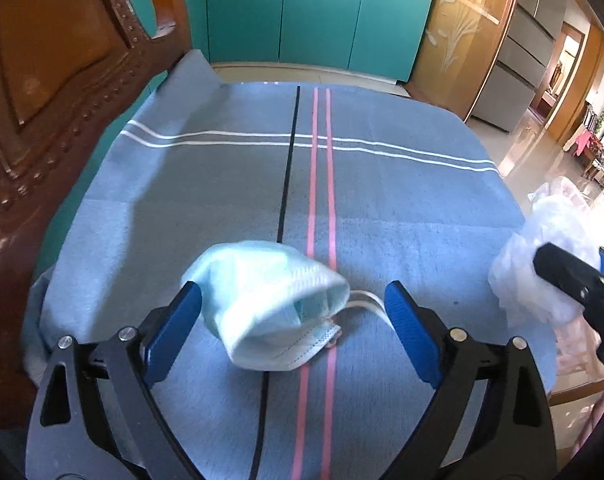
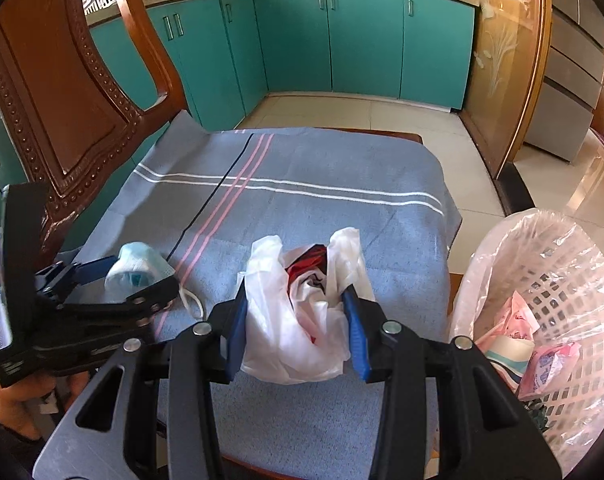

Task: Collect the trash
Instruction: 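Grasp the blue face mask with the left gripper while the right gripper grasps the white plastic bag, then lift the mask and white bag and carry both over the basket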

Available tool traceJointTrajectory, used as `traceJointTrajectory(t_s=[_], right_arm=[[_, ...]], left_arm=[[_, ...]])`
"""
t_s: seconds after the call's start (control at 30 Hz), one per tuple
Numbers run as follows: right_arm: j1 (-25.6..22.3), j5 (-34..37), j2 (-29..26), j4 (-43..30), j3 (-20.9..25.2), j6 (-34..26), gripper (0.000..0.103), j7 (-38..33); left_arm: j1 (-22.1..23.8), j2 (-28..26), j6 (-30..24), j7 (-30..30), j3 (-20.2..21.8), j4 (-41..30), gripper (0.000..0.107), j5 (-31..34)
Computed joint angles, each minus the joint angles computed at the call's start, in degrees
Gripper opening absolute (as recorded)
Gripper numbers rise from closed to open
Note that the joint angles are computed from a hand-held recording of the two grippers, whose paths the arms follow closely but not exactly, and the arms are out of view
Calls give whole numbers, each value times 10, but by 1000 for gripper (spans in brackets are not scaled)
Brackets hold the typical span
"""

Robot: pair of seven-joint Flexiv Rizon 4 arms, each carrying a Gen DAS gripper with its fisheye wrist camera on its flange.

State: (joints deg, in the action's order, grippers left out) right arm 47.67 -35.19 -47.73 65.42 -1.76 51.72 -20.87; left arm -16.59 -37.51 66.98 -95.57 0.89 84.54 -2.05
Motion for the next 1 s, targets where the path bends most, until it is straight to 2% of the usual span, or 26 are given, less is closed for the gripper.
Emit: traceJointTrajectory(t_s=[0.03, 0.07, 0.23, 0.7, 0.87, 1.0], right_arm=[[0, 1, -1, 0, 0, 0, 42, 0], [0, 1, -1, -1, 1, 0, 42, -1], [1, -3, 5, 9, -1, 7, 42, 1], [18, -73, 53, 69, -27, 36, 42, 62], [27, -145, 93, 115, -44, 56, 42, 118], [30, -230, 135, 161, -56, 66, 42, 188]], left_arm=[[-3, -3, -4, -1, 4, -4, 75, 4], [-8, -5, -14, -2, 10, -9, 61, 11], [0, 6, 4, -4, 6, 7, 41, 11], [-53, 86, 105, -66, 62, 58, 39, 90], [-72, 111, 135, -92, 83, 64, 39, 125], [-94, 130, 155, -118, 104, 67, 39, 158]])
